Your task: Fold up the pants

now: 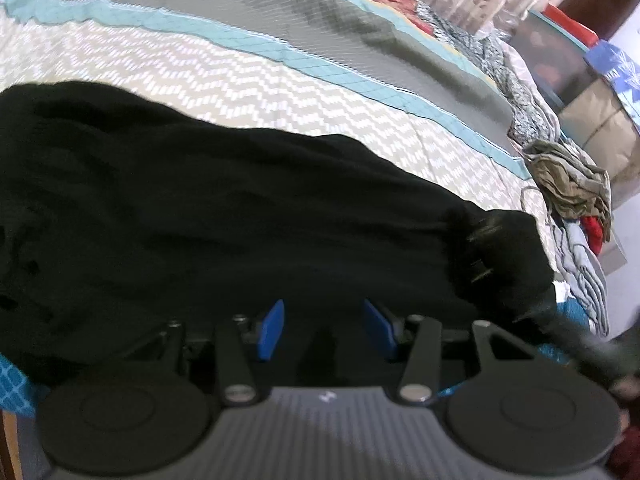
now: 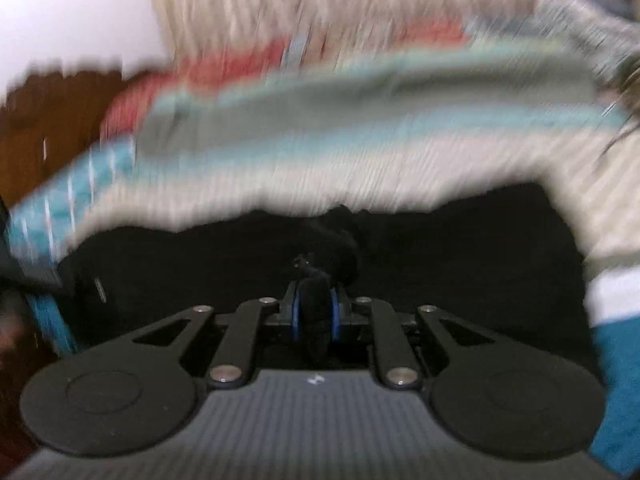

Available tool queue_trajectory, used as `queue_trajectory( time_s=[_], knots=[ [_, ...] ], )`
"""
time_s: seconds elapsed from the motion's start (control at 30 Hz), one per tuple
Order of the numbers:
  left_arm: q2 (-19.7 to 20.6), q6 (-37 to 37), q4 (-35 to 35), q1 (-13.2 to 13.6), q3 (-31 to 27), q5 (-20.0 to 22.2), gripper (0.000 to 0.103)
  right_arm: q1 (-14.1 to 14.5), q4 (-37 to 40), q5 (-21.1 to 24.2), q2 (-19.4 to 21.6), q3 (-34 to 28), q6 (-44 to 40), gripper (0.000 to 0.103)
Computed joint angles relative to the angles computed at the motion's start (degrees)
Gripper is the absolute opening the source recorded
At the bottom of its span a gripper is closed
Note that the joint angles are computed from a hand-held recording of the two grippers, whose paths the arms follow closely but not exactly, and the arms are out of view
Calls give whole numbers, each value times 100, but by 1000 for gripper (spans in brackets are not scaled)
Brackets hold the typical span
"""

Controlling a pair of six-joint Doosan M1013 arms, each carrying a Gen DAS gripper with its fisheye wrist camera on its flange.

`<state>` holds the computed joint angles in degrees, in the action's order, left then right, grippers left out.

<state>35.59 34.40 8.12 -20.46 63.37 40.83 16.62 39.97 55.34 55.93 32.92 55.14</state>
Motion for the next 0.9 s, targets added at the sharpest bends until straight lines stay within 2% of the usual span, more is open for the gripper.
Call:
queue_trajectory(
  time_s=[0.03,0.1,0.13,0.2,0.3,0.33,0.37,0.47,0.57,0.63,0.7,0.73,0.77,0.8,0.87,0.9],
  knots=[
    [-11,-29,-18,8,19,-20,46,86,-348,113,62,-32,60,26],
    [-33,-36,-21,12,46,-76,46,110,-208,-74,-63,195,-483,47],
    [-30,9,-2,13,24,-69,46,77,-52,221,-21,53,-600,61],
    [-2,168,-45,25,-39,-61,46,-20,299,499,-31,-41,-681,62],
    [125,521,-308,61,-297,-98,46,-163,792,243,-273,314,-945,60],
    [207,711,-495,79,-458,-113,46,-221,961,98,-342,430,-911,55],
    [295,870,-633,80,-626,-103,46,-265,1042,-26,-383,488,-802,45],
    [647,1542,-905,42,-1312,38,46,-343,1017,-534,-515,725,-484,28],
    [1118,2179,-1123,-39,-2197,417,46,-366,863,-1025,-640,1043,-251,26],
    [1479,2497,-1212,-105,-2850,826,46,-383,792,-1072,-594,1055,-33,26],
    [1903,2710,-1226,-165,-3558,1430,45,-328,-167,-930,-481,906,620,26],
    [2179,2744,-1182,-189,-4027,1914,44,-313,-462,-852,-428,927,803,21],
    [2455,2723,-1107,-214,-4486,2404,43,-301,-456,-1043,-439,1058,912,21],
    [2606,2736,-935,-254,-4705,2641,44,-325,-151,-1224,-486,1212,904,21],
    [2549,2967,-540,-355,-4589,2528,45,-326,-58,-1163,-471,1160,1080,21],
    [2604,3014,-491,-374,-4733,2670,45,-311,-136,-1173,-493,1169,1040,21]
  ],
)
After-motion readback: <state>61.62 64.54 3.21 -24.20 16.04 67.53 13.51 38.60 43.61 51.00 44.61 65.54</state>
